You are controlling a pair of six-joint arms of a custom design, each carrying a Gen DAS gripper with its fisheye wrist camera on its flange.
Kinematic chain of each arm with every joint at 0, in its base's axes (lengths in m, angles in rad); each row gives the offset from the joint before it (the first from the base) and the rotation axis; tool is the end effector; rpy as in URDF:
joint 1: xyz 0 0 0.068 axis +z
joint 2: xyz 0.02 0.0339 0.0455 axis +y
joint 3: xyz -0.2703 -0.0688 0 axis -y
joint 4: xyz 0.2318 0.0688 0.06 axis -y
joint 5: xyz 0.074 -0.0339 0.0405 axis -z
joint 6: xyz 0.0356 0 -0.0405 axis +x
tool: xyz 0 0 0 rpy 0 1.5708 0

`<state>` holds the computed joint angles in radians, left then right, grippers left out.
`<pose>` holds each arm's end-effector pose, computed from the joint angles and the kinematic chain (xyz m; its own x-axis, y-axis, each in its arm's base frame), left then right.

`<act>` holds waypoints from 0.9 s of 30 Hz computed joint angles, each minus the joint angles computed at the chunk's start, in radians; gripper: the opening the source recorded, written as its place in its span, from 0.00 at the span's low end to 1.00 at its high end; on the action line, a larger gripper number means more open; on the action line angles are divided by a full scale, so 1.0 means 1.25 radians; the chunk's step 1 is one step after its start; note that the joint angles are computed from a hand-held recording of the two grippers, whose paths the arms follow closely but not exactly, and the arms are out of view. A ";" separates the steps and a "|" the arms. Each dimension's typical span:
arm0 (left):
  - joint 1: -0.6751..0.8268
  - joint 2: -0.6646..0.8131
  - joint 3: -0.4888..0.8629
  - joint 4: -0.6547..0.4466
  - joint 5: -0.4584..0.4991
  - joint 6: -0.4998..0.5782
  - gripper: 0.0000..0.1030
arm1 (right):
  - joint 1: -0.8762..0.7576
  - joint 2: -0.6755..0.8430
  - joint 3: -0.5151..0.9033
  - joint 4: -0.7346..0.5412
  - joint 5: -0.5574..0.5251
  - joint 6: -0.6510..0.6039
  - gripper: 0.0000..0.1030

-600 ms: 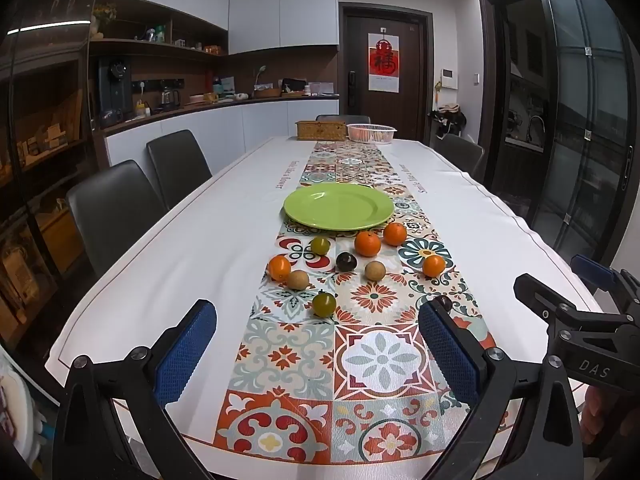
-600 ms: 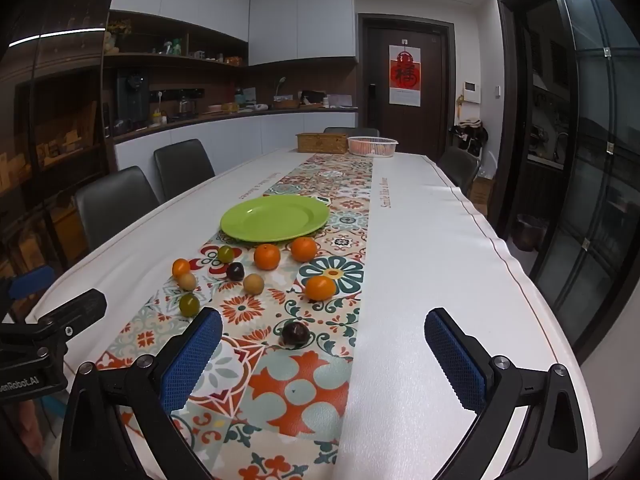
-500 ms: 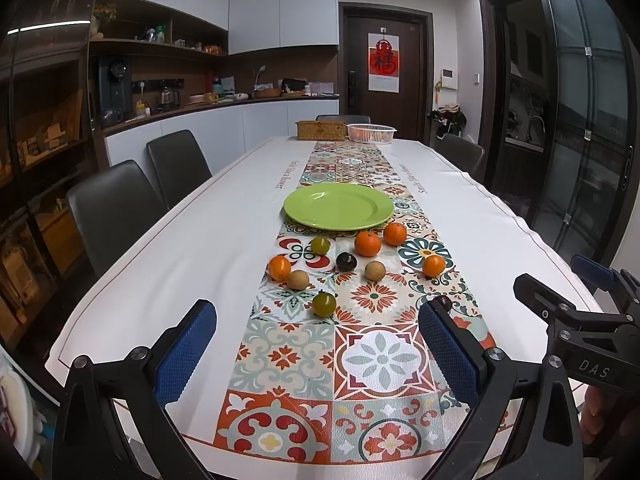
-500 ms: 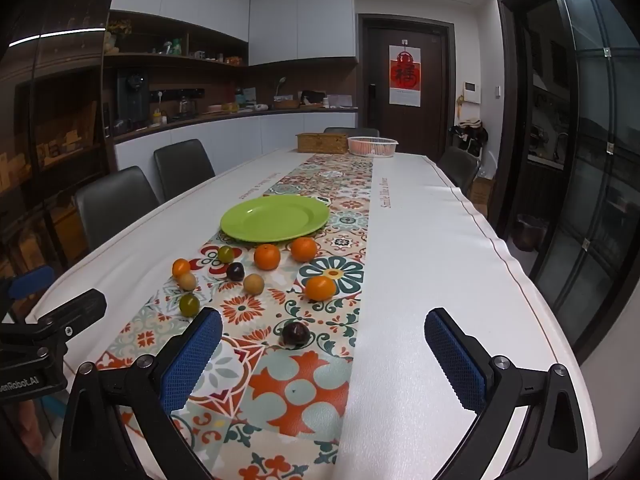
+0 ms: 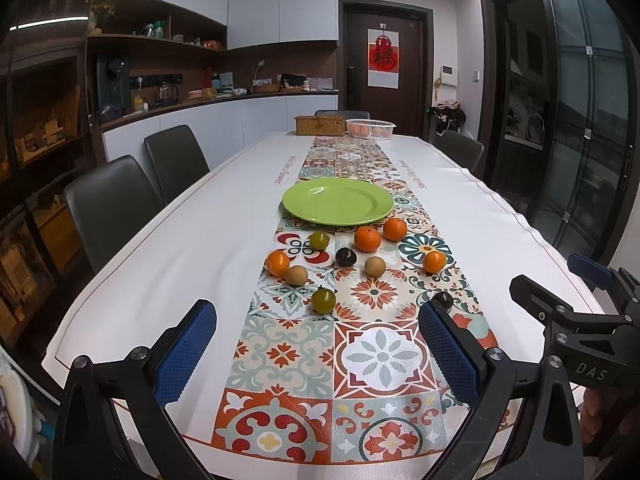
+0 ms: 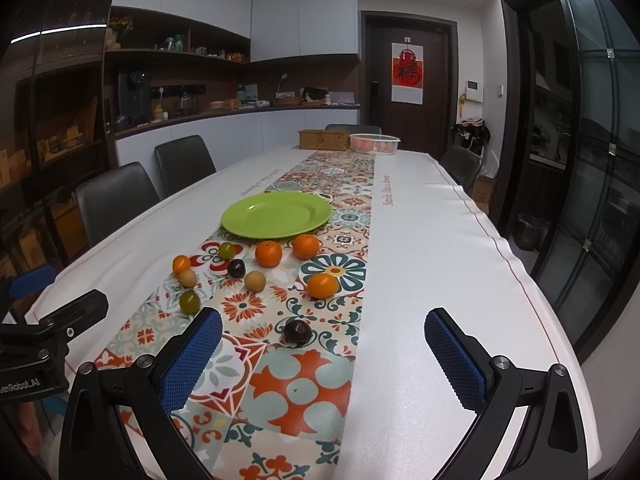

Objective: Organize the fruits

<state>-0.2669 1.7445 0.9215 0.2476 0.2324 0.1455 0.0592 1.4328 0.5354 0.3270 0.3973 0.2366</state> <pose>0.3446 -0.1027 0.1915 -0.4551 0.2707 -0.8483 0.5145 0.8575 -0.0024 0.2645 0.0019 0.1798 -0.4606 0.1892 -0.8672 0.3894 0.9211 -0.0058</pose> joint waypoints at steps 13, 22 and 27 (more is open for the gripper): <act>0.004 0.105 0.091 -0.038 0.010 0.009 1.00 | -0.001 0.094 0.066 -0.019 -0.021 -0.035 0.99; -0.003 0.170 0.151 -0.045 -0.009 0.050 0.89 | -0.007 0.175 0.127 -0.036 -0.029 -0.057 0.99; -0.006 0.221 0.205 -0.076 -0.009 0.061 0.82 | -0.019 0.230 0.172 -0.052 -0.050 -0.064 0.98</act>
<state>-0.2742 2.0202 1.1772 0.1531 0.2206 0.2216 0.0351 1.7200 0.7505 0.2625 0.3343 0.1570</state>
